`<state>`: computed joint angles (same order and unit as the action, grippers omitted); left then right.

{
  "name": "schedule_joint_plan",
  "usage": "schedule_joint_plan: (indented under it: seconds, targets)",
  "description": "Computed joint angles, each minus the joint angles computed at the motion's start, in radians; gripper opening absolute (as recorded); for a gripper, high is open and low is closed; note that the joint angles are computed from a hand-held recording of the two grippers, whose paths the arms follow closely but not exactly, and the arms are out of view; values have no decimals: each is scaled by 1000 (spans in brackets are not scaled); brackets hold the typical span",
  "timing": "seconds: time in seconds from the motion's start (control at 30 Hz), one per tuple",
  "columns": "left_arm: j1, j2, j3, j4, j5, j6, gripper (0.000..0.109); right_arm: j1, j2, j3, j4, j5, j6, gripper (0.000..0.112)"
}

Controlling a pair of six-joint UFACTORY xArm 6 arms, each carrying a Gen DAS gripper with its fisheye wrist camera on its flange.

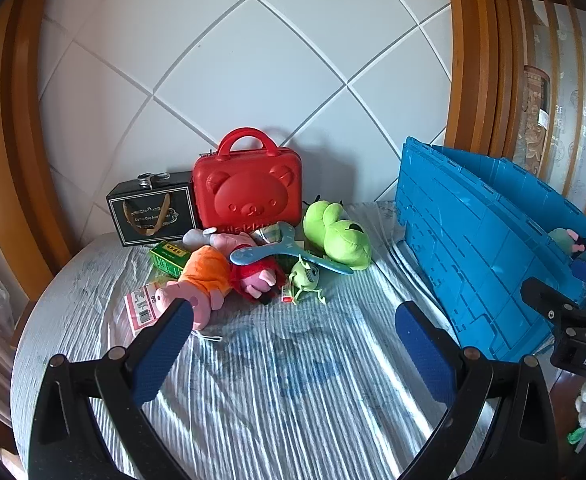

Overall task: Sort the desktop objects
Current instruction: 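Move left gripper to the tissue pack while right gripper approaches the green one-eyed plush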

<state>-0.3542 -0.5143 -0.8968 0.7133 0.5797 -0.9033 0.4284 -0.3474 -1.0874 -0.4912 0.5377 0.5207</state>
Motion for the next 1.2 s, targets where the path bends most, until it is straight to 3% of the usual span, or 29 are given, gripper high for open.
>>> schedule_joint_plan:
  seconds: [0.37,0.63,0.9,1.2]
  targets:
    - [112,84,-9,-76,-28,32,102,15,184,-146,111,-22,-150,103]
    - [290,167,25,-214,-24,116,102,31,433,-355,298,8,-336,103]
    - [512,331,-12,-241,-14,127,102,40,752,-686,409,156,-435,103]
    - [610,643,-244,-316,17,213,102,32,1144,-1200,423,399,-423,103]
